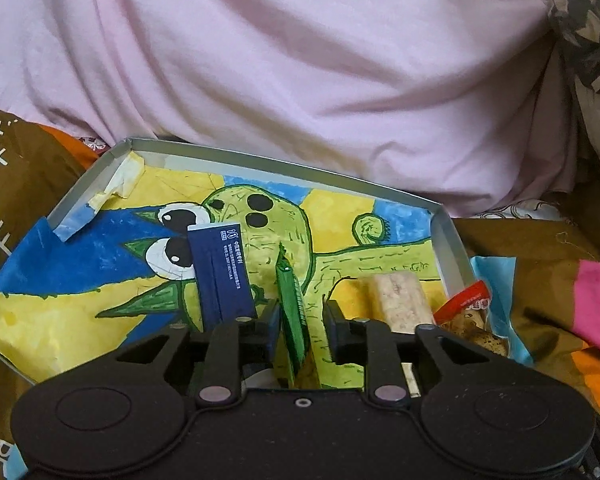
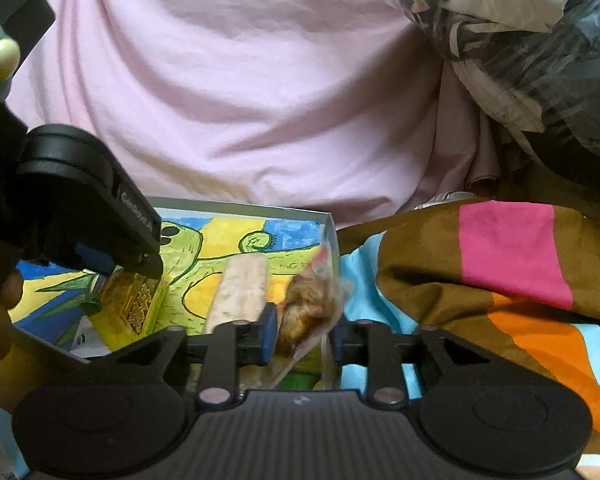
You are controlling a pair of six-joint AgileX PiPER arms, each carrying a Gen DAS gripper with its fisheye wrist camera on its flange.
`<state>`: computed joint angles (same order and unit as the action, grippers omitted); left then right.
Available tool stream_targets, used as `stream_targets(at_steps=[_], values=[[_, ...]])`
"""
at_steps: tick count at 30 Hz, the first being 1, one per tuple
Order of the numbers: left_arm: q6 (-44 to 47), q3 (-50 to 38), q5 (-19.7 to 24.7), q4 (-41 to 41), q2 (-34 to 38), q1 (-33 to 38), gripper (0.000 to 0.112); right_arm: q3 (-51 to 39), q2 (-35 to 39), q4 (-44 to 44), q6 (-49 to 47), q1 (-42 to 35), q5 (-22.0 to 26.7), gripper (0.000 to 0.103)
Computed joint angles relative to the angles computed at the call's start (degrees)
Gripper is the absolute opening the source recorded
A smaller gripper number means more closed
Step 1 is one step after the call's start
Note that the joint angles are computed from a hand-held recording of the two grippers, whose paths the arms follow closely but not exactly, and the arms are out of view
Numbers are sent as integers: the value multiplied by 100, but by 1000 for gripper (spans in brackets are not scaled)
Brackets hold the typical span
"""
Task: Organize snacks
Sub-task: 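Lower both snacks into the grey tray and open both tools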
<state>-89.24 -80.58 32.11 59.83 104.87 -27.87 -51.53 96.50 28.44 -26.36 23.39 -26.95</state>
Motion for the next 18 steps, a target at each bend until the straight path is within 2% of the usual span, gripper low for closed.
stream_targets(at_steps=[1, 5, 7, 13, 18], values=[[-30, 12, 25, 41, -4, -16, 36, 4, -11, 35, -33, 6, -10, 42], [-209, 129, 123, 189, -86, -73, 52, 28, -53, 113, -65, 3, -66, 54], [-381, 241, 159, 338, -171, -114, 65, 107, -116, -29, 78, -13, -140, 66], [-743, 581, 346, 736, -518, -257, 91, 386, -427, -209, 225, 74, -410, 86], [-1361, 1141, 404, 1157, -1059, -395, 99, 799, -880, -122, 119, 257, -729, 98]])
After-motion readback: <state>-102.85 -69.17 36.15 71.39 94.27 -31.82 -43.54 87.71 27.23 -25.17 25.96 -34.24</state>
